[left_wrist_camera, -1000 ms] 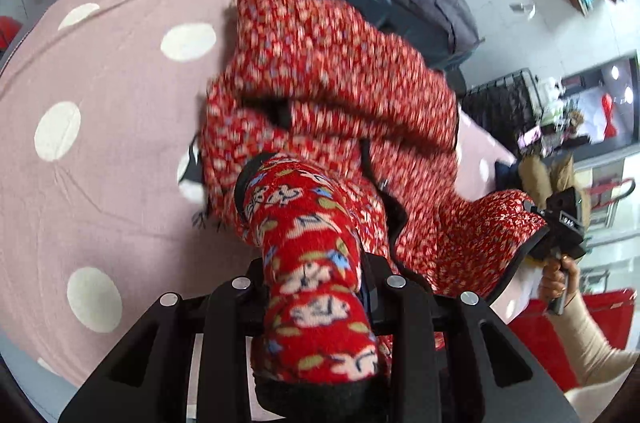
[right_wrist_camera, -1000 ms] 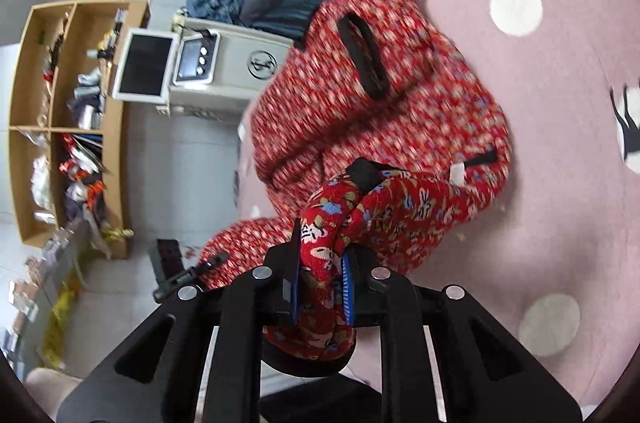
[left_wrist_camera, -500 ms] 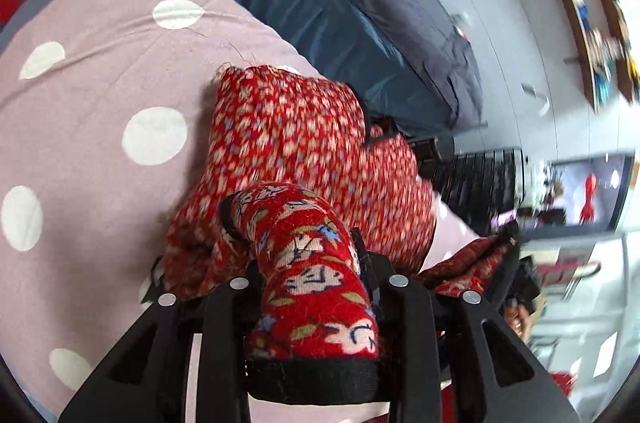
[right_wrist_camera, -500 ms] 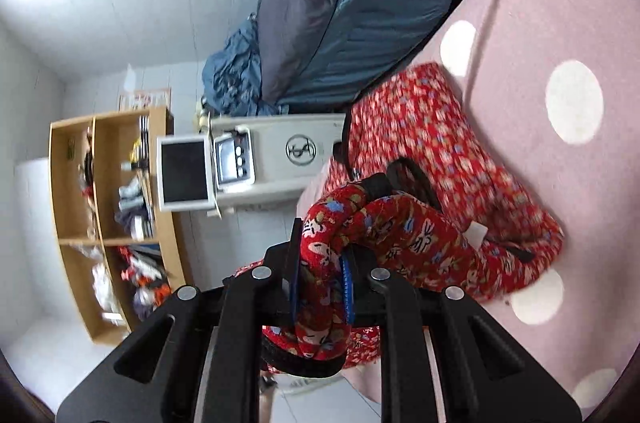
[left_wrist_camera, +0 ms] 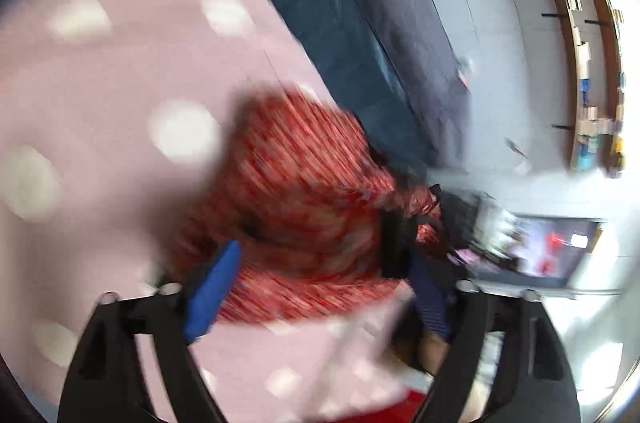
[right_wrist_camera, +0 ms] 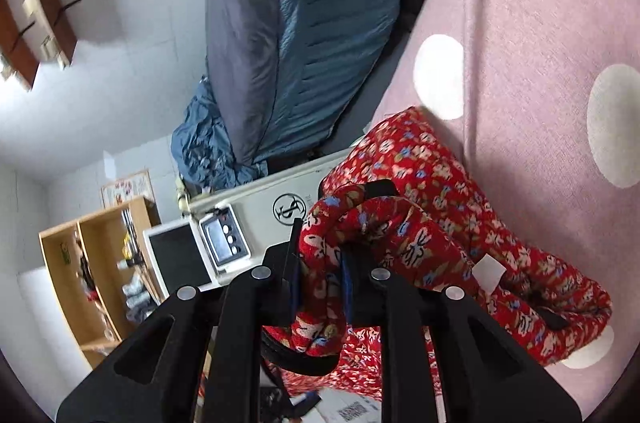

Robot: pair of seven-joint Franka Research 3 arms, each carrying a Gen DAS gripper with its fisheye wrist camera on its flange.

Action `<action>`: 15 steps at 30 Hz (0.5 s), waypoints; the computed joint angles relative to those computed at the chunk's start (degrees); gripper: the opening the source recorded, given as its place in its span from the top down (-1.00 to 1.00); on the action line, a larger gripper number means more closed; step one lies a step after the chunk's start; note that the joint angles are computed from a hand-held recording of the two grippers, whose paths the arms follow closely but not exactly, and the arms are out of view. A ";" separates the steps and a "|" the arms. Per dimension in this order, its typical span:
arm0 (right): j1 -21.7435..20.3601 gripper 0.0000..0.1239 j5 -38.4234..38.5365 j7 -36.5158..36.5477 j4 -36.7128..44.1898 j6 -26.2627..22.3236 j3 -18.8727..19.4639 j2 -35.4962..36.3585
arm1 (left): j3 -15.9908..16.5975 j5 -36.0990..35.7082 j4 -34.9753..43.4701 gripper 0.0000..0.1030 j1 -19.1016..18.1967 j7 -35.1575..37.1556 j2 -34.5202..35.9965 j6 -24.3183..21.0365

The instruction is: Fold large clothes

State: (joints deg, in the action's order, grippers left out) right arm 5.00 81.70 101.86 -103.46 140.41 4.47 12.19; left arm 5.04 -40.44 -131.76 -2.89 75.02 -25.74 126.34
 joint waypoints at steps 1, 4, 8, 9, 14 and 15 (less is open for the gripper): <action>0.21 0.70 0.06 1.65 -0.07 0.83 0.00 0.54 | -1.91 5.48 0.00 -0.72 1.62 -1.36 -0.96 0.91; 0.46 0.39 2.39 3.15 -0.38 2.56 0.54 1.38 | -4.89 16.31 0.29 -0.72 2.67 -4.24 -1.85 -0.21; 0.57 -0.09 5.97 -1.42 1.23 5.05 0.96 1.39 | -7.43 23.01 -2.13 -0.72 -0.44 -4.53 -3.21 1.10; 0.71 -0.13 2.88 -1.80 2.12 4.68 0.60 1.32 | -7.45 22.36 -3.88 -0.74 -1.85 -4.22 -3.89 3.30; 2.52 -0.18 -35.87 2.31 10.89 -8.32 -2.70 2.38 | -8.31 24.53 -7.68 -0.78 -3.80 -8.36 -2.04 7.99; 3.24 -0.21 -42.44 2.07 12.04 -10.32 -3.06 2.36 | -8.41 25.56 -7.67 -0.78 -3.94 -8.58 -0.85 8.61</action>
